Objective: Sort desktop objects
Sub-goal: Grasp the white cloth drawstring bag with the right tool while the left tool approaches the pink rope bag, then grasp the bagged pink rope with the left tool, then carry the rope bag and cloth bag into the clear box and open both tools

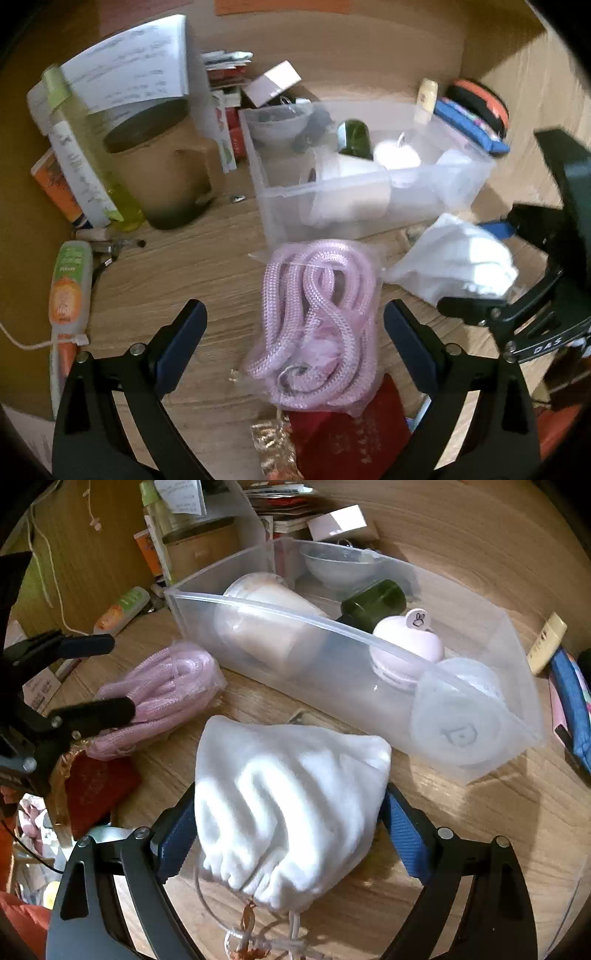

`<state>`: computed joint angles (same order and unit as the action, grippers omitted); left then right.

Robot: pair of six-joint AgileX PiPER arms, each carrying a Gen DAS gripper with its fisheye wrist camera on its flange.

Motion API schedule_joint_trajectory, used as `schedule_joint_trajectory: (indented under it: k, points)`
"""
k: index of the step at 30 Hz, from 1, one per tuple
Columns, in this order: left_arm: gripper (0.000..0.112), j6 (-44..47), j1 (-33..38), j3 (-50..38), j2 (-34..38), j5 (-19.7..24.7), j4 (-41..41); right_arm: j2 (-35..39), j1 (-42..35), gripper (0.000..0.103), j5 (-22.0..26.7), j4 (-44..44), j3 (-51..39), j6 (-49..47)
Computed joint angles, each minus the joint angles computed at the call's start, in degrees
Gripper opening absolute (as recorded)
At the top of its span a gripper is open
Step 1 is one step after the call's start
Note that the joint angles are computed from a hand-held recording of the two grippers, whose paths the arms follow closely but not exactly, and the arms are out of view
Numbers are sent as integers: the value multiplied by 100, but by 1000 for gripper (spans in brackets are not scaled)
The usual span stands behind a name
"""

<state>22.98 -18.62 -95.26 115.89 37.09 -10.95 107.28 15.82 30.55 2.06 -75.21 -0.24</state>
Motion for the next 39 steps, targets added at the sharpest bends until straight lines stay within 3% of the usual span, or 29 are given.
schedule_joint_trajectory:
  k: [1, 2, 5, 8, 14, 15, 17, 22, 32, 39]
  points:
    - [98, -32, -44, -71, 69, 55, 132, 17, -13, 87, -8, 20, -10, -42]
    - [98, -20, -59, -125, 118, 101, 166, 28, -16, 75, -43, -46, -8, -10]
    - [98, 7, -134, -331, 309, 309, 288, -52, -184, 53, -71, 465, 55, -630]
    - [98, -133, -207, -604, 528, 527, 493, -130, -304, 46, -28, 885, 88, -1017]
    - [95, -289, -229, -1191, 941, 946, 491, -602, -484, 44, -375, 1635, 621, -1732]
    - [91, -182, -212, -1154, 930, 912, 367, -703, -516, 44, -423, 1752, 709, -1859]
    - [70, -5, -172, -1104, 902, 940, 109, -921, -600, 44, -500, 1993, 861, -2095]
    - [58, 29, -112, -591, 653, 534, -103, -1399, -800, 44, -651, 2329, 1057, -2303]
    - [57, 297, 144, 388, -274, -168, -734, -1572, -1088, 44, -863, 2350, 774, -2020]
    - [57, 508, 205, 394, -671, -438, -1315, -1586, -1137, 44, -1022, 2182, 553, -1783]
